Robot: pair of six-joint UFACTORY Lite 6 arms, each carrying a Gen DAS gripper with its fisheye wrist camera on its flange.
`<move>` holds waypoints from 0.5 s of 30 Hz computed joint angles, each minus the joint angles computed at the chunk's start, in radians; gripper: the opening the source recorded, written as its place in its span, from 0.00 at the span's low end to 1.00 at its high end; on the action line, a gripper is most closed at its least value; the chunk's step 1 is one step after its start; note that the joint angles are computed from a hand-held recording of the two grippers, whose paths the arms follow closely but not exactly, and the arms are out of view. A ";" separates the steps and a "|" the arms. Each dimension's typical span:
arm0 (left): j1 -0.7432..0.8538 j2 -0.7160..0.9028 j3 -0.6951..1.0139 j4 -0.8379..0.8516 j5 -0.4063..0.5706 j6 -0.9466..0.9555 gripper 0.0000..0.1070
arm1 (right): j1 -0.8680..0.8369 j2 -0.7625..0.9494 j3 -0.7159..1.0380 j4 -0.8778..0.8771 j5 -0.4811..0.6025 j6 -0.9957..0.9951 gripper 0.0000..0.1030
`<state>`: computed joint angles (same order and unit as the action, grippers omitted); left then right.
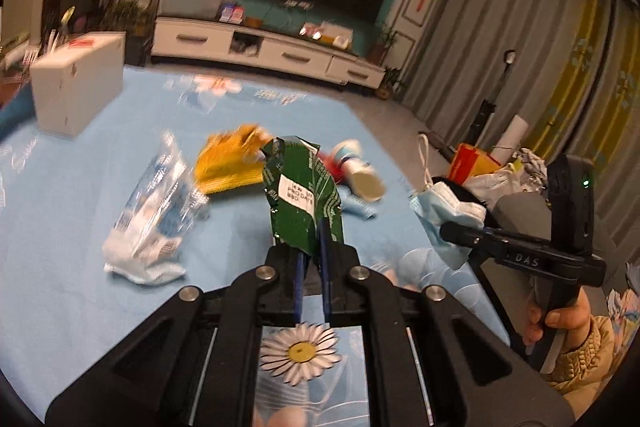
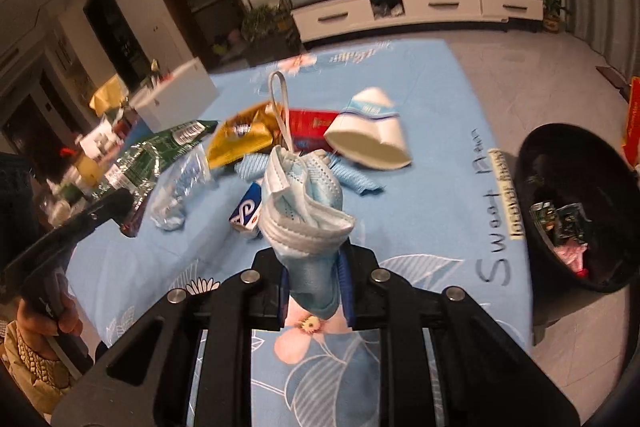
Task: Collect trash
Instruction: 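Carry the mask and green wrapper over the black bin and open both tools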
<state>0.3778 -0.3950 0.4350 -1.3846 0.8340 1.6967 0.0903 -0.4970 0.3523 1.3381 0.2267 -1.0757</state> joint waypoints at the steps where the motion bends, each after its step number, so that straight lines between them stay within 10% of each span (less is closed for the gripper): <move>1: -0.015 -0.036 -0.002 0.008 0.002 -0.027 0.07 | -0.021 -0.032 -0.011 -0.048 0.013 0.040 0.21; 15: -0.729 0.046 0.154 -0.210 -0.400 -0.109 0.07 | -0.766 -0.250 -0.112 -0.145 0.453 -0.151 0.21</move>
